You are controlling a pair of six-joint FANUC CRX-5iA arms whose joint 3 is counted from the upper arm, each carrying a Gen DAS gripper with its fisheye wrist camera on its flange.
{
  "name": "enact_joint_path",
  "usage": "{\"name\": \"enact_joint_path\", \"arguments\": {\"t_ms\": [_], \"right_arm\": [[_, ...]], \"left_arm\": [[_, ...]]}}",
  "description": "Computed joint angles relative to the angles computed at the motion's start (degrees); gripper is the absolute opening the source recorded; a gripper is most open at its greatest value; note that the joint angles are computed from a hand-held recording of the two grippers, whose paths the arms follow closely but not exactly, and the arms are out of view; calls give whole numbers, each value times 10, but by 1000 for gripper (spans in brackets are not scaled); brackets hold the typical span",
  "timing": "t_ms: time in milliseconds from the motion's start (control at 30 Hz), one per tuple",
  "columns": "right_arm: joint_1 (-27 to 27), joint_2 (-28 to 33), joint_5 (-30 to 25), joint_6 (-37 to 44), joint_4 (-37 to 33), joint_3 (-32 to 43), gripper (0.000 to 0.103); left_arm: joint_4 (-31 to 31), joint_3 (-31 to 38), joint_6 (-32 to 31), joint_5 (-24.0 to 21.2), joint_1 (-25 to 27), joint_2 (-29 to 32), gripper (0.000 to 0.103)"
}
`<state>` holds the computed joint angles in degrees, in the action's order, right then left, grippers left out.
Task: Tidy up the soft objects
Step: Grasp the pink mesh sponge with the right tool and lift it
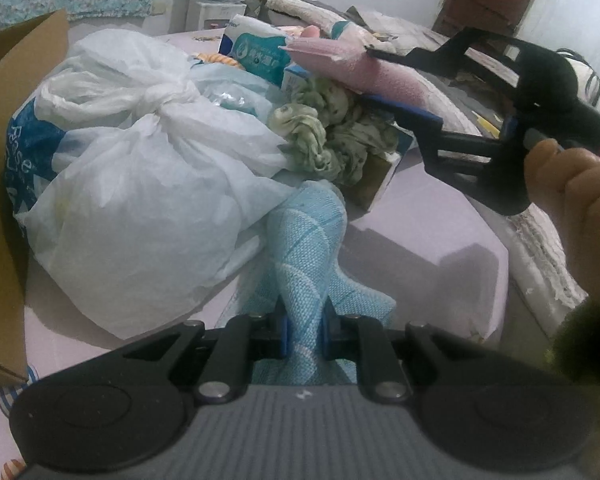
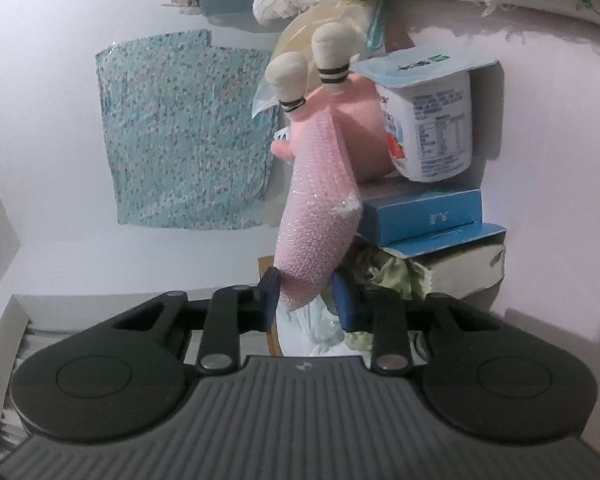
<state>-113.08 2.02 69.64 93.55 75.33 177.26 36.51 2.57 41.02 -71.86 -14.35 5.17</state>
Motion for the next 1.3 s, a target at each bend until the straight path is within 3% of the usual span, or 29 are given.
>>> {"name": "enact_joint_path", "arguments": {"t_ms": [100, 200, 300, 467, 533, 600, 767, 833, 1300], "right_arm": [[10, -6, 21, -5, 15, -4, 20], [23, -7, 43, 0, 28, -7, 3], [34, 0, 66, 18, 20, -10, 3], [36, 15, 67, 6, -4, 1, 12], [35, 14, 65, -8, -9, 2, 36], [33, 11, 65, -16, -10, 1, 47], [17, 8, 59, -28, -19, 2, 52], [14, 9, 48, -80, -3, 16, 52], [-2, -15, 9, -210, 25, 9, 58]], "left_arm": [[8, -2, -2, -11, 6, -4, 15], [23, -5, -1, -22, 12, -8, 15], [42, -10, -11, -29, 17, -14, 15], [44, -10, -6, -30, 15, -17, 15], [42, -9, -3, -29, 15, -17, 15], [41, -9, -2, -28, 16, -17, 15], [39, -7, 1, -31, 19, -16, 15], [38, -6, 2, -31, 19, -15, 15], [36, -3, 11, -33, 19, -12, 15]]}}
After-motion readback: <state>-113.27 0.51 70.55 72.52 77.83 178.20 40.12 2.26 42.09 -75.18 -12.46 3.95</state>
